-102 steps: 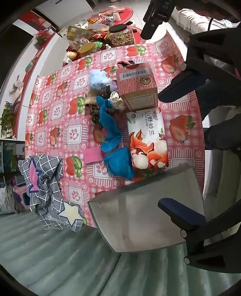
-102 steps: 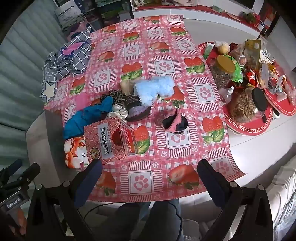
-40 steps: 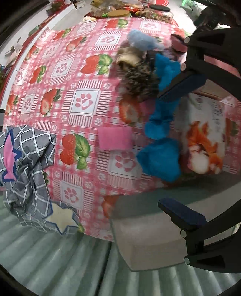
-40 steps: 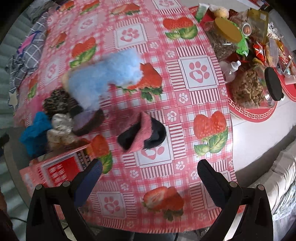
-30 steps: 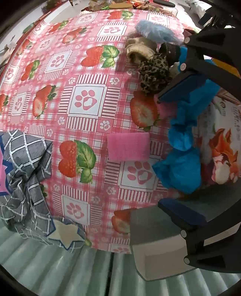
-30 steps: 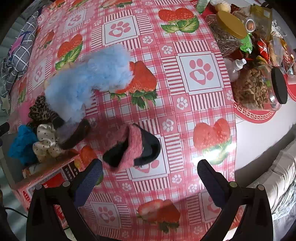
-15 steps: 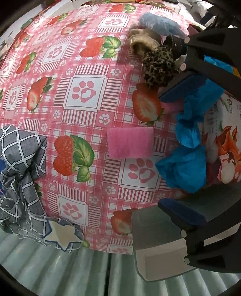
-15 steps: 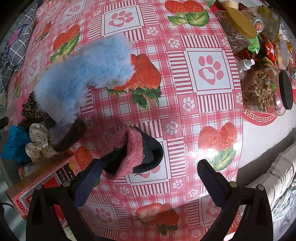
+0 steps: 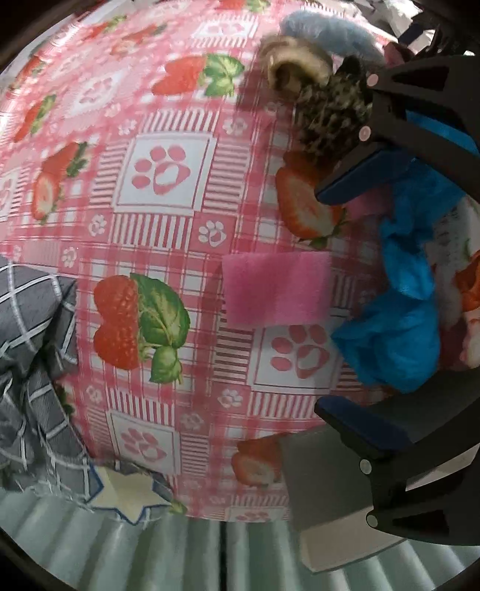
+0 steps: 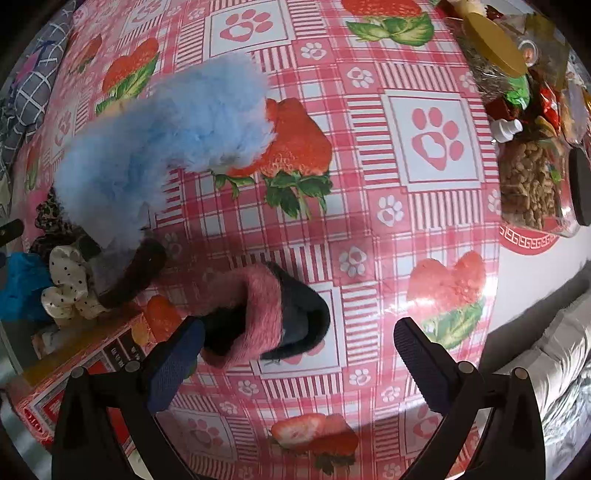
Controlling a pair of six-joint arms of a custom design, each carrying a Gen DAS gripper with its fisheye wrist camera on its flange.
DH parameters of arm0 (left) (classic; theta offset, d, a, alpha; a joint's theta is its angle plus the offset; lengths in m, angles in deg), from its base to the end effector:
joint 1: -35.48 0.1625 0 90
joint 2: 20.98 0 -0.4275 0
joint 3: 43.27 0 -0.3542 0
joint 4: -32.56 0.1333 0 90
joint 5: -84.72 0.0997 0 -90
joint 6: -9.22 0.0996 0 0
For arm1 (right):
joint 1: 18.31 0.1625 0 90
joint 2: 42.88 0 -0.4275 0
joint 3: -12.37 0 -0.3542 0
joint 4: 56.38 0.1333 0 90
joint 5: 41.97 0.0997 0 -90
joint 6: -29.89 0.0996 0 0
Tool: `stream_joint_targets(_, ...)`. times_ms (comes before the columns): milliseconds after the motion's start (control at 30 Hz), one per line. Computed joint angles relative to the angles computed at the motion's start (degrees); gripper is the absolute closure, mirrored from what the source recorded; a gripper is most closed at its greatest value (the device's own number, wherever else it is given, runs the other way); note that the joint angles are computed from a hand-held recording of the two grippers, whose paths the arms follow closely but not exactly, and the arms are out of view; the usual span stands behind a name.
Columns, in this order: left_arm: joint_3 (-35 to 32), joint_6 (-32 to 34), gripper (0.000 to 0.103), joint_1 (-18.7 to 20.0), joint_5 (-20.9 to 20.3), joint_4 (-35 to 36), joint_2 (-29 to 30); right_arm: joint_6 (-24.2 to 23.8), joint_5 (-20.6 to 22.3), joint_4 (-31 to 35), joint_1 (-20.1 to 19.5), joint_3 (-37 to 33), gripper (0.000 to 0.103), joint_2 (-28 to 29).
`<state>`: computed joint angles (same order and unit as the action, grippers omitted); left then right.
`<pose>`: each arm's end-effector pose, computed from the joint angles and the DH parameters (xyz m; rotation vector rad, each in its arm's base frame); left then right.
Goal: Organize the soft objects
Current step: 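Reach the left tool to the pink foam sponge while the right tool grasps the pink-and-black sock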
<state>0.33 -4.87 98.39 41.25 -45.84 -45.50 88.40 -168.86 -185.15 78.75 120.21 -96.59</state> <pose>-0.1697 -0.7831 0.1143 0.5065 2.1550 0.2321 0.1388 -0.5225 0.1168 -0.9666 -2.2607 0.1651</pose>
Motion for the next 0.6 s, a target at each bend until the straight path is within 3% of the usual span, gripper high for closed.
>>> stream_joint_targets(100, -0.86, 0.32, 0.000, 0.45, 1.81, 0.12, 1.55, -2.14, -0.10, -2.74, -0.86, 0.29, 0.000, 1.55)
stream_joint_targets(367, -8.03, -2.41, 0.000, 3.01, -0.57, 4.76, 5.70, -4.98, -1.72, -2.34, -1.19, -3.36, 0.000, 6.80)
stream_joint_targets(533, -9.17, -0.51, 0.002, 3.21, -0.86, 4.70, 6.39, -7.42, -1.49, -4.95, -0.66, -4.73, 0.027, 9.58)
stream_joint_targets(600, -13.91, -1.43, 0.003, 3.26, -1.48, 8.29, 8.55, -8.78, -1.67, -5.57, 0.03, -5.51, 0.048, 10.39)
